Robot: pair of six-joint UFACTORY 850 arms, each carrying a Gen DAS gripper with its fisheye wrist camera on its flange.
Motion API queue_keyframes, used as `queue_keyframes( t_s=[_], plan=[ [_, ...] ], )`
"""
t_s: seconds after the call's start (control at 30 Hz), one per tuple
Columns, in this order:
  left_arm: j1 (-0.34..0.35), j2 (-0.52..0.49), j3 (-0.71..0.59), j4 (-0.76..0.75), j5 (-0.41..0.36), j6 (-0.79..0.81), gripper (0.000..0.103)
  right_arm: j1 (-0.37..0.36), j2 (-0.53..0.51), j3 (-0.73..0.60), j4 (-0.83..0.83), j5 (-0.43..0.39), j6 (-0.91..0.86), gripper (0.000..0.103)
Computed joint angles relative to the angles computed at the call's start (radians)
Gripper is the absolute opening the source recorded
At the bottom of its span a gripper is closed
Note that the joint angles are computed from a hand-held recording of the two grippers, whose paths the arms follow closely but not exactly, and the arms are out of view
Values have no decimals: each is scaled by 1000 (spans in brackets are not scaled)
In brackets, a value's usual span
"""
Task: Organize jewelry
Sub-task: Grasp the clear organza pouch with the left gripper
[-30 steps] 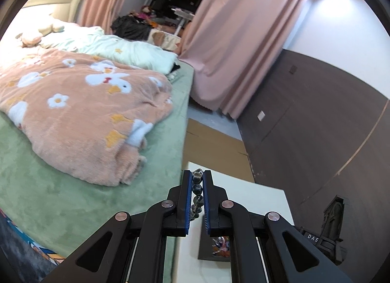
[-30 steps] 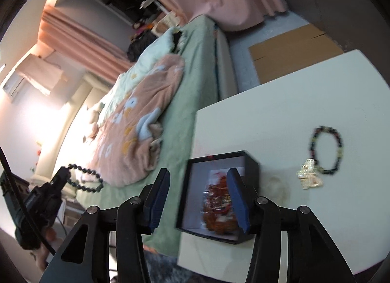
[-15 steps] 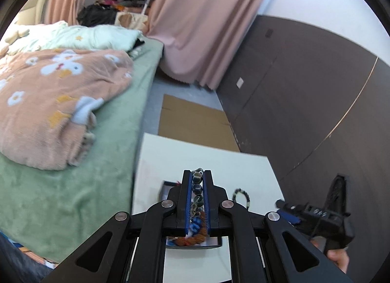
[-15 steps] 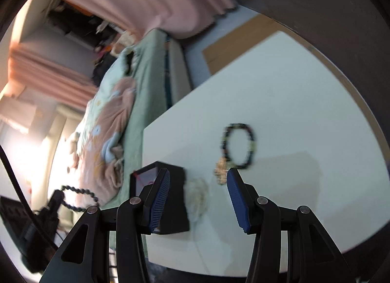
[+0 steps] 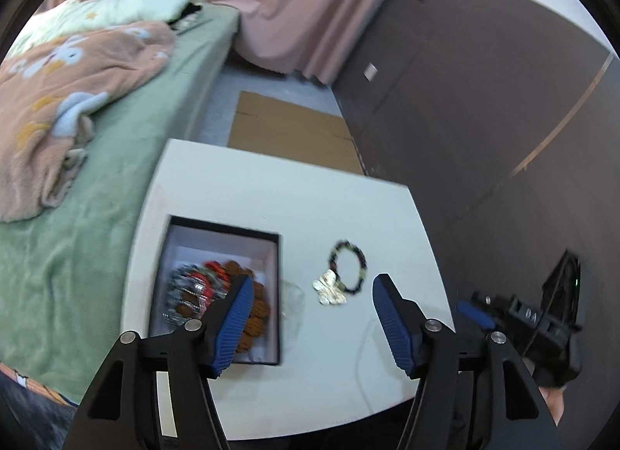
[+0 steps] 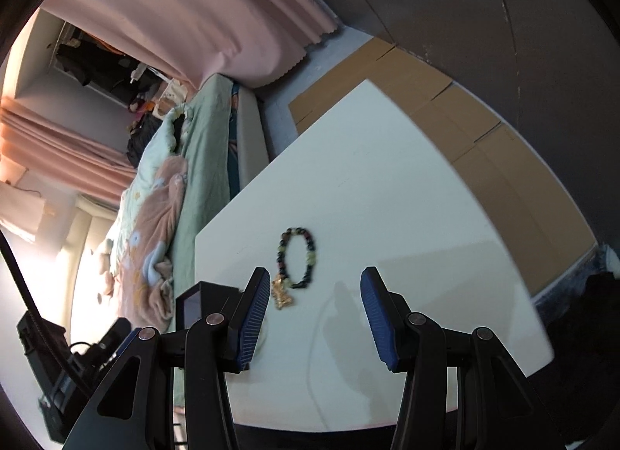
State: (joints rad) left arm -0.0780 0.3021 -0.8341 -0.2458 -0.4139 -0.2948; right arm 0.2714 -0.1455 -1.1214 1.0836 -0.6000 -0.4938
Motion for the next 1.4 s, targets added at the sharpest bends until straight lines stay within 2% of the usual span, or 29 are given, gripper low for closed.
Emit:
queue_keyframes(
  t_s=[0.23,0.37,0.47,0.67,0.8,0.87,1.07,1.23,1.3,1.37,1.4],
  plan=[
    [-93,-88,-38,121,-27,-97,65,-30,-31,-14,2,-43,8,50],
    [-120,-140,-52,147,-38,-131,65,-28,-40,-21,28,-74,-20,49],
    [-141,-176,-64,225,-53,-203,65,-26,-48,-23,34,-97,-32,49],
    [-176,-229,-73,342,-69,-313,65,-29,-51,-24,37,-99,-37,49],
    [-202,-235,-72,574,-95,-498,65,-34,-56,-25,33,-102,-32,49],
    [-198,-237,-70,595,-99,-510,65,-33,-59,-27,26,-100,-27,49],
    [-220,-283,-91,795,-226,-666,65,-17,-63,-34,1,-93,-11,49],
    [-281,-328,-93,997,-331,-788,65,-10,-68,-40,-18,-90,-4,49],
    [-287,-338,-97,992,-338,-767,64,-6,-70,-43,-28,-89,1,49],
    [-281,-343,-100,963,-332,-733,53,-7,-72,-45,-31,-91,3,49],
    [-279,-342,-99,961,-332,-732,53,-8,-72,-45,-34,-92,4,49]
  ],
)
